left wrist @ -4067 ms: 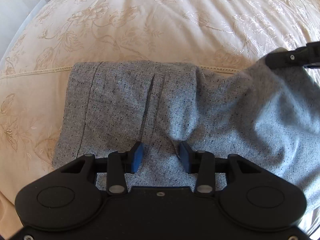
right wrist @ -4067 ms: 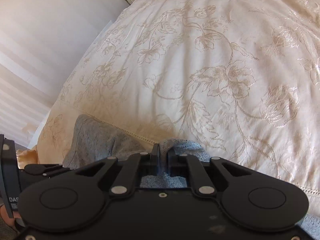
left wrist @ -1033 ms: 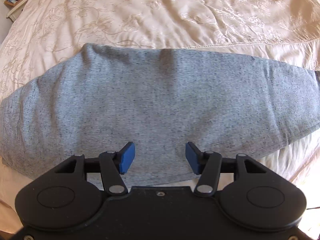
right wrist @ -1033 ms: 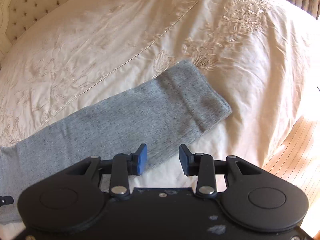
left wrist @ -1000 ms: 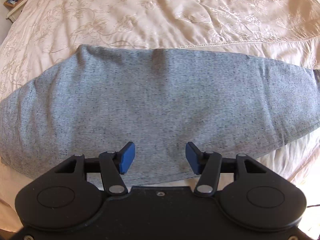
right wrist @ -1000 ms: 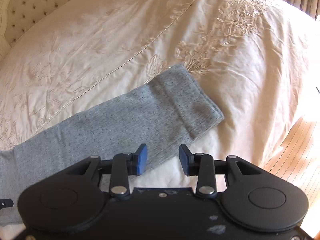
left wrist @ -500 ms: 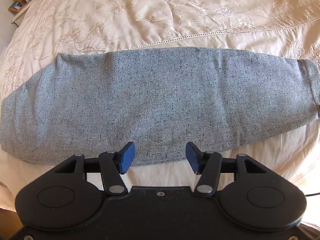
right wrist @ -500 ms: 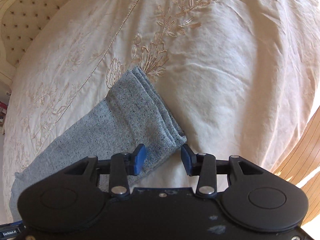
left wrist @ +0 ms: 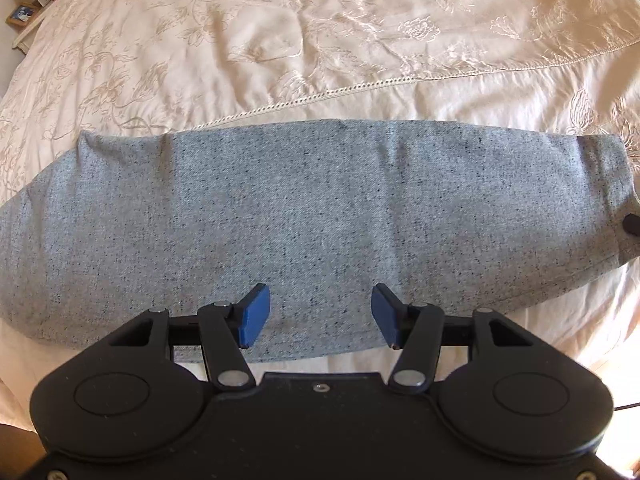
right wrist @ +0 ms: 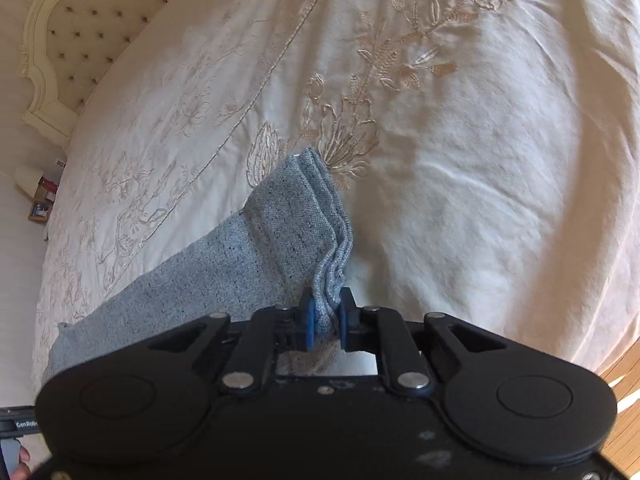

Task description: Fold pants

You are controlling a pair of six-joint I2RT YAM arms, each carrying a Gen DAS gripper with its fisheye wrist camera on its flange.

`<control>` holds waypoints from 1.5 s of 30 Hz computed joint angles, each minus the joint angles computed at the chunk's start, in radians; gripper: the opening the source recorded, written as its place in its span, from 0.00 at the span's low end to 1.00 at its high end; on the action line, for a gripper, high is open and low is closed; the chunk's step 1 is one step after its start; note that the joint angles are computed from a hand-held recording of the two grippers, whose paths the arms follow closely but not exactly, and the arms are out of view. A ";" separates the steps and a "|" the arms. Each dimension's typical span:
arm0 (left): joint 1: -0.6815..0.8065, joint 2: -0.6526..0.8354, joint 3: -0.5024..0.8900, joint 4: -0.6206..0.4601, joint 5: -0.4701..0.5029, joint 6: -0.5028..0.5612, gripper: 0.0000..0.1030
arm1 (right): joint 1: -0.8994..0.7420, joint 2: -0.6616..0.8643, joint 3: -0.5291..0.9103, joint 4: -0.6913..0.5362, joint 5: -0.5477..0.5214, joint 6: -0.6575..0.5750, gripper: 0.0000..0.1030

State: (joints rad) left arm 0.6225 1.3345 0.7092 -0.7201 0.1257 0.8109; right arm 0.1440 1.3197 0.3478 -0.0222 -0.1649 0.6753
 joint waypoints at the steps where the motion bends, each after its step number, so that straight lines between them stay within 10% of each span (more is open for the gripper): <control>1: -0.046 0.010 0.000 0.007 -0.002 -0.039 0.59 | 0.005 -0.016 0.008 -0.016 0.000 -0.016 0.13; 16: -0.454 0.507 0.247 0.219 -0.135 -0.536 0.59 | 0.008 -0.155 0.122 -0.201 -0.043 -0.097 0.13; 28: -0.233 0.281 0.142 0.074 -0.068 -0.296 0.59 | 0.027 -0.124 0.183 -0.234 -0.041 -0.078 0.13; 35: -0.236 0.340 0.013 0.214 -0.144 -0.192 0.59 | 0.109 -0.103 0.233 -0.263 0.038 -0.034 0.13; 45: 0.000 0.422 0.322 -0.005 0.044 0.048 0.59 | 0.510 -0.025 0.522 -0.401 0.318 0.150 0.13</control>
State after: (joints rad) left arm 0.6220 1.7562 1.0311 -0.7254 0.1699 0.8593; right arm 0.6541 1.2948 0.8703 -0.4232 0.1535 0.8254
